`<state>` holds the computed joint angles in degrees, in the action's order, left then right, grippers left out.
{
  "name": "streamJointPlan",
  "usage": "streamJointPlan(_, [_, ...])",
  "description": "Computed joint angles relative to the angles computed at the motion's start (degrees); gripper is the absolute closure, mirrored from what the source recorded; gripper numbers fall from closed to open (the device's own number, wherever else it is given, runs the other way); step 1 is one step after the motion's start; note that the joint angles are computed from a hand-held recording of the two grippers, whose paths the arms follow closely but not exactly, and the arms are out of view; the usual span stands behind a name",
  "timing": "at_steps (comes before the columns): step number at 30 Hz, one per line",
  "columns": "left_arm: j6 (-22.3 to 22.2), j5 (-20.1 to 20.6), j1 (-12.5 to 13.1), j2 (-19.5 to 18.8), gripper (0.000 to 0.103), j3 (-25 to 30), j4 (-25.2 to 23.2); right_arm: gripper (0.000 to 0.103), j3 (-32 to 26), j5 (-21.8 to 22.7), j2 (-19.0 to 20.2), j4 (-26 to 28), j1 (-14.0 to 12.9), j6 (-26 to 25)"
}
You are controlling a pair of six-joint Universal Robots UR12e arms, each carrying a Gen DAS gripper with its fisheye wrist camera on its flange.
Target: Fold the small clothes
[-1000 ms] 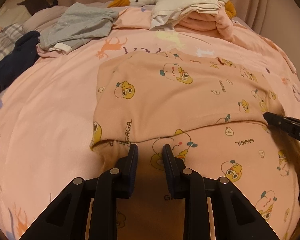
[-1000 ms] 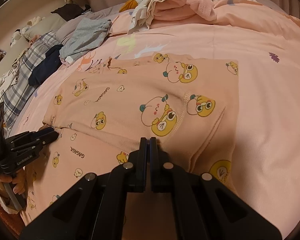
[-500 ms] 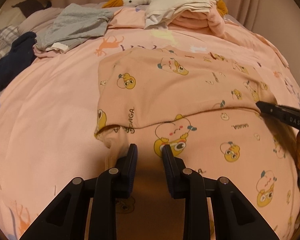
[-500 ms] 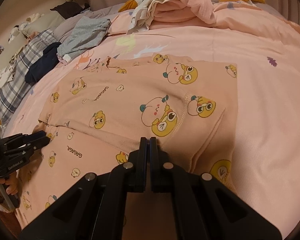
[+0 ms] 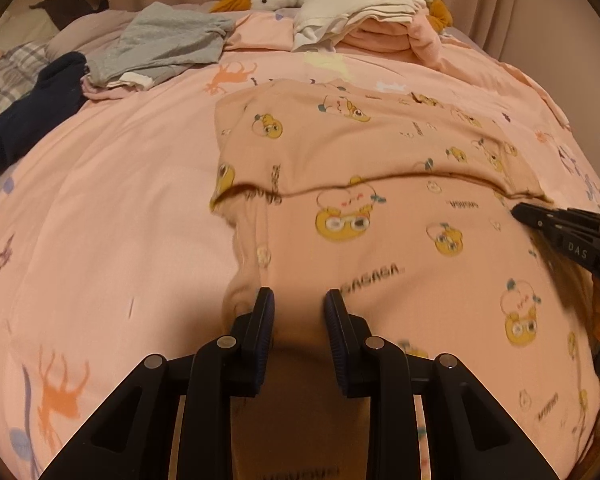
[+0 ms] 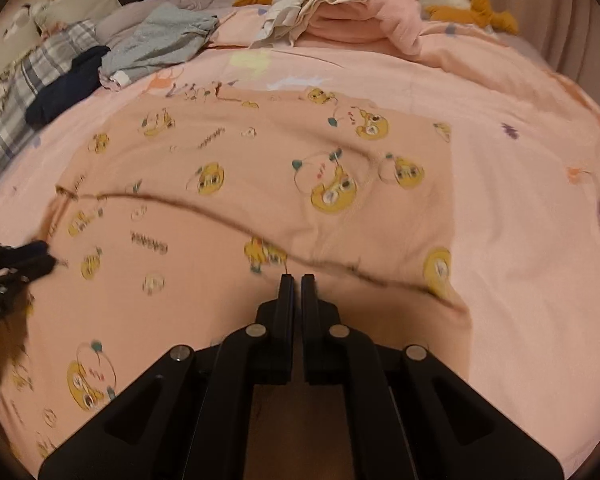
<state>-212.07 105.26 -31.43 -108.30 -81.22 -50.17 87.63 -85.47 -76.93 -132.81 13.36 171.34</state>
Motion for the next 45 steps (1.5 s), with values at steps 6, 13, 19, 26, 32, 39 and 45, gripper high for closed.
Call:
streamJointPlan(6, [-5.5, -3.6, 0.1, 3.7, 0.074, -3.4, 0.8, 0.085, 1.3, 2.5, -3.5, 5.2, -0.9, 5.9])
streamJointPlan(13, [-13.3, -14.3, 2.5, 10.4, 0.074, -12.9, 11.9, 0.048, 5.3, 18.8, -11.2, 9.0, -7.2, 14.3])
streamJointPlan(19, [-17.5, -26.2, 4.7, 13.5, 0.074, -19.0, 17.9, 0.039, 10.2, 24.6, -16.3, 8.4, -10.7, 15.8])
streamJointPlan(26, [-23.3, -39.1, 6.6, 14.7, 0.062, -23.7, 26.3, 0.039, 13.2, 28.9, -19.5, 15.1, -13.4, 15.0])
streamJointPlan(32, [-33.0, -45.7, 7.5, 14.4, 0.063, -27.9, 37.6, 0.039, 15.5, 28.2, -21.2, 20.6, -15.0, 13.5])
streamJointPlan(39, [-31.6, -45.6, 6.8, 13.8, 0.063, -27.0, 37.4, 0.039, 16.8, 30.3, -22.2, 24.7, -16.8, 12.0])
streamJointPlan(45, [-31.1, -47.0, 6.8, 13.6, 0.063, -27.2, 37.8, 0.037, 18.8, 34.0, -23.3, 24.3, -17.6, 12.2])
